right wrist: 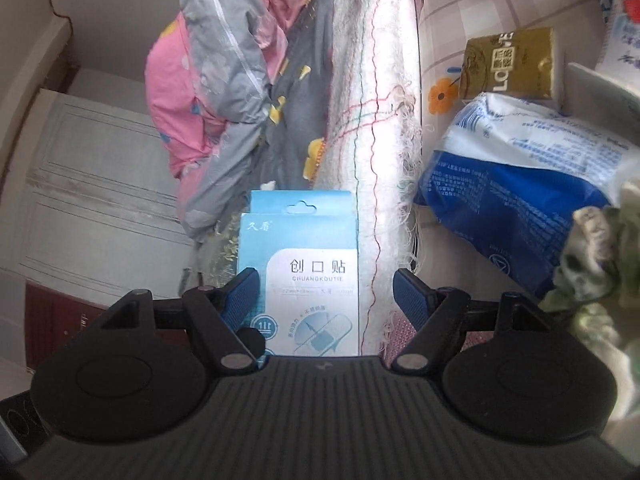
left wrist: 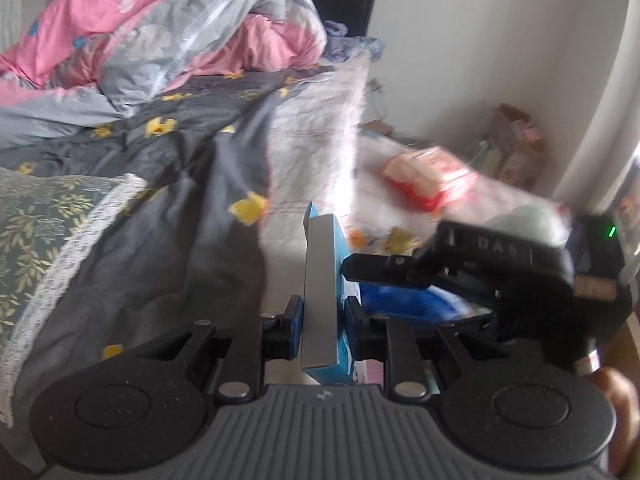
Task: Organize soft objects
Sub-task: 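Carry the bandage box with the left tool into the cardboard box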
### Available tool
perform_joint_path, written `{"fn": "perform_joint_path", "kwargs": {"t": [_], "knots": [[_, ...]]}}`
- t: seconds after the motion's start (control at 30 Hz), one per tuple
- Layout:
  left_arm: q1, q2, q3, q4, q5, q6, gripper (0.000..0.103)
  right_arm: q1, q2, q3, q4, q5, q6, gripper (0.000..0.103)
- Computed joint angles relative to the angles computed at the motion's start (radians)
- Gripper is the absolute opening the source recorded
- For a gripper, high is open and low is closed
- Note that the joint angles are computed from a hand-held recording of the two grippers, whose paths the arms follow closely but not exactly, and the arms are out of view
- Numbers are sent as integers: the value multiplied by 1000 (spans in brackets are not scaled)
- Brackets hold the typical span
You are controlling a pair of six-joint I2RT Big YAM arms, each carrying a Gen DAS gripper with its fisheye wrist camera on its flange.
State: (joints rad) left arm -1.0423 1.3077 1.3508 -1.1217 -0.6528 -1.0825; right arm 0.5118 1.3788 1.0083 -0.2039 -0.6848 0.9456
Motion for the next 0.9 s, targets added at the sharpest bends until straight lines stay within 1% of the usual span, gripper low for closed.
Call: {"fn": "perform_joint_path", "kwargs": {"t": [0.07, 0.23, 0.3, 0.33, 0.4, 0.43, 0.47, 0.5, 0.57, 0.6, 0.67, 0.73, 0.8, 0.87, 0.9], "knots": [[-4, -17, -2, 46, 18, 2, 22, -38, -42, -42, 42, -47, 53, 75], [-36, -39, 4, 176, 36, 11, 22, -128, -154, -169, 222, -155, 274, 75], [-51, -33, 17, 226, 41, 24, 22, -161, -204, -207, 273, -178, 342, 75], [-58, -27, 25, 251, 46, 34, 22, -177, -232, -218, 280, -184, 355, 75], [-72, -3, 52, 288, 51, 58, 22, -218, -294, -232, 261, -192, 343, 72], [-77, 14, 70, 304, 53, 77, 22, -244, -328, -233, 235, -200, 322, 65], [-82, 32, 88, 327, 56, 99, 22, -276, -361, -224, 180, -212, 282, 59], [-86, 50, 105, 353, 67, 120, 23, -308, -391, -208, 101, -214, 220, 58], [-92, 100, 152, 402, 87, 176, 23, -389, -438, -183, -20, -248, 105, 54], [-91, 133, 183, 417, 109, 201, 23, -440, -455, -167, -91, -270, 35, 53], [-85, 208, 252, 439, 167, 242, 23, -553, -469, -121, -264, -313, -126, 48], [-78, 293, 334, 449, 233, 271, 24, -680, -452, -73, -440, -354, -304, 45], [-72, 388, 434, 444, 290, 297, 24, -782, -398, -13, -599, -378, -469, 45], [-63, 499, 559, 409, 344, 322, 23, -867, -322, 49, -742, -374, -619, 44], [-58, 553, 625, 381, 371, 325, 23, -897, -283, 75, -794, -361, -679, 44]]}}
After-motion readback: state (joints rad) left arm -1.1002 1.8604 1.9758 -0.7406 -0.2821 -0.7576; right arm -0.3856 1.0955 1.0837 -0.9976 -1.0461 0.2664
